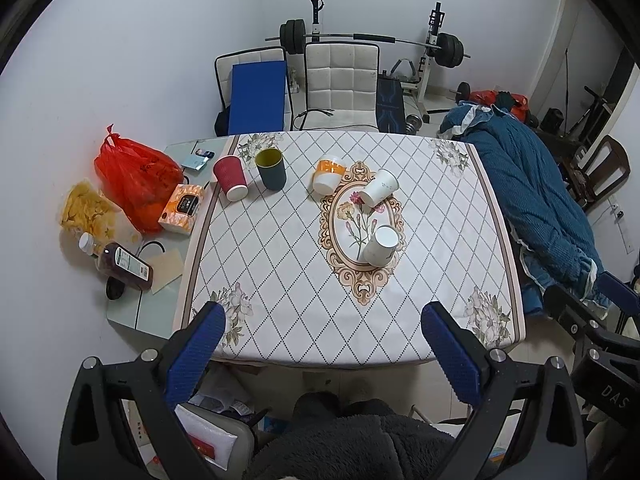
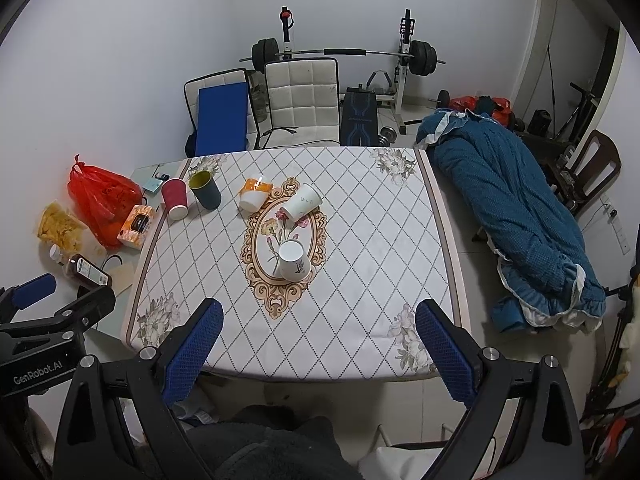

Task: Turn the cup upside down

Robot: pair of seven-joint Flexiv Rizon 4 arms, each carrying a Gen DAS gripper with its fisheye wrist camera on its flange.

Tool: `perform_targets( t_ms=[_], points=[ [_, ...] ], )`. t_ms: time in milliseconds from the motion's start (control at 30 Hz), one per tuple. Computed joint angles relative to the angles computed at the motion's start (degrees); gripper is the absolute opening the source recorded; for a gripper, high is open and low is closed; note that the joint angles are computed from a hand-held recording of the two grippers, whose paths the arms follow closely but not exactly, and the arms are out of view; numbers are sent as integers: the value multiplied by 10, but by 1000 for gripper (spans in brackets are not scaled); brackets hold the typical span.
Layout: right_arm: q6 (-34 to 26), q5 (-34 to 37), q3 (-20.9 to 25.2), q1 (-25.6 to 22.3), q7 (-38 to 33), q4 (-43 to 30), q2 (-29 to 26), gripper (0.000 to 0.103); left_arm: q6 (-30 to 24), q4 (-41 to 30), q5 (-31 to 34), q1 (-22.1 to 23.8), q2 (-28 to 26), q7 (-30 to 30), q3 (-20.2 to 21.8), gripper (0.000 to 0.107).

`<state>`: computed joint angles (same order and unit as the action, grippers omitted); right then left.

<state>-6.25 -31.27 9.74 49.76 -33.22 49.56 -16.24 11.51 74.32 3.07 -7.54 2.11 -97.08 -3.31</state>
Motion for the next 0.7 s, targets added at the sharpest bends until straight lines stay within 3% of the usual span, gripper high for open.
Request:
perform_targets(
  t_ms=[700],
  points=[
    [10,4,12,-6,9,28,19,99,-1,12,-8,3,14,2,-1,100]
  ],
)
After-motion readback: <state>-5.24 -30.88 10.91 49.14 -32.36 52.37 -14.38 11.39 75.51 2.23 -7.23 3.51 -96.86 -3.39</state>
